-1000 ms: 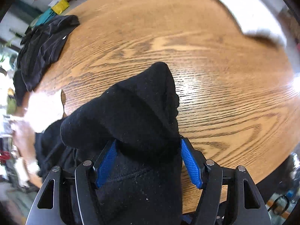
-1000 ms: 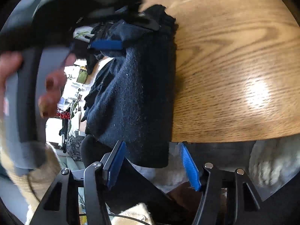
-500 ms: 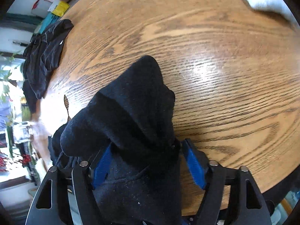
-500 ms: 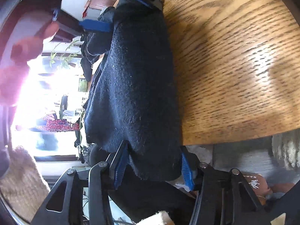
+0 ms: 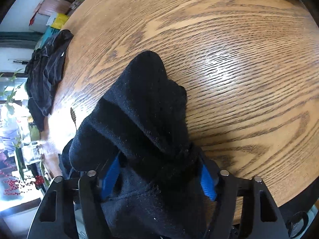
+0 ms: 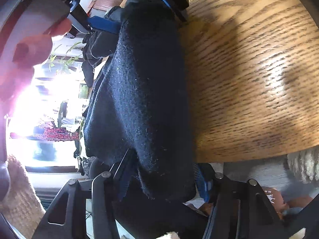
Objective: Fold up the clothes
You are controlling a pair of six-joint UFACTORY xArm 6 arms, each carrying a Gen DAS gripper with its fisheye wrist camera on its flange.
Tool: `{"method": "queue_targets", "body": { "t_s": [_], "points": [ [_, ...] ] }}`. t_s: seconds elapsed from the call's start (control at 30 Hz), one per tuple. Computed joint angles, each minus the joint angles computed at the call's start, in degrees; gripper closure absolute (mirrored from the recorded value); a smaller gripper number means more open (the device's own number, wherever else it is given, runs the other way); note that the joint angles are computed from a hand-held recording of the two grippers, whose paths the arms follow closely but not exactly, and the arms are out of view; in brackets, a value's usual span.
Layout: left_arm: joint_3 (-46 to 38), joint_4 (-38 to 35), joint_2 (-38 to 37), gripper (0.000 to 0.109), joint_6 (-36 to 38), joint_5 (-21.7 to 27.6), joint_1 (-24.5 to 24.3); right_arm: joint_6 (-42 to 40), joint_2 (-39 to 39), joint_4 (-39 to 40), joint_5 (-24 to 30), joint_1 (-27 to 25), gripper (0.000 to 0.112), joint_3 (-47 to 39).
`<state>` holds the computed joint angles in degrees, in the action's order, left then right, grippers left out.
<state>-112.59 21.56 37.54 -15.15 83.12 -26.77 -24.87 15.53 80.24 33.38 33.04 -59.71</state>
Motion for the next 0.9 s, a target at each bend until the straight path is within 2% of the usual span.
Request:
{"method": "queue_targets", "body": {
  "t_s": [0.1, 0.2, 0.4, 0.53, 0.67, 0.77, 0.9],
  "points": [
    [3.1, -2.8, -2.7, 0.057, 1.4, -2.7, 1.2, 1.0, -1.9, -0.6, -1.3, 1.4, 0.051, 1.5],
    [7.2, -10.0, -6.6, 0.067, 3.7, -6.5, 4.7, 0.9, -1.6, 0.0, -1.7, 1.9, 0.050, 1.0],
    [15.3, -24.9, -12.6, 0.074, 10.1, -12.5, 11.6, 2.8, -2.2, -2.2, -3.5, 3.1, 0.049, 0.8],
    [18.7, -32.9, -15.0, 0.075, 14.5, -13.5, 15.4, 5.0, -3.8, -5.6, -5.7, 4.9, 0.052, 1.1],
    [20.6, -39.7, -16.5, 0.076, 17.1, -13.9, 18.6, 9.9, -6.5, -14.3, -12.8, 8.6, 0.052, 1.5],
    [22.3, -44.7, -17.3, 0.076, 18.7, -13.7, 20.6, 15.0, -8.1, -23.2, -17.0, 10.7, 0.047, 2.2],
    [25.4, -52.4, -19.1, 0.076, 19.2, -13.6, 22.1, 23.7, -10.1, -36.4, -18.7, 11.0, 0.044, 4.6]
  ]
}}
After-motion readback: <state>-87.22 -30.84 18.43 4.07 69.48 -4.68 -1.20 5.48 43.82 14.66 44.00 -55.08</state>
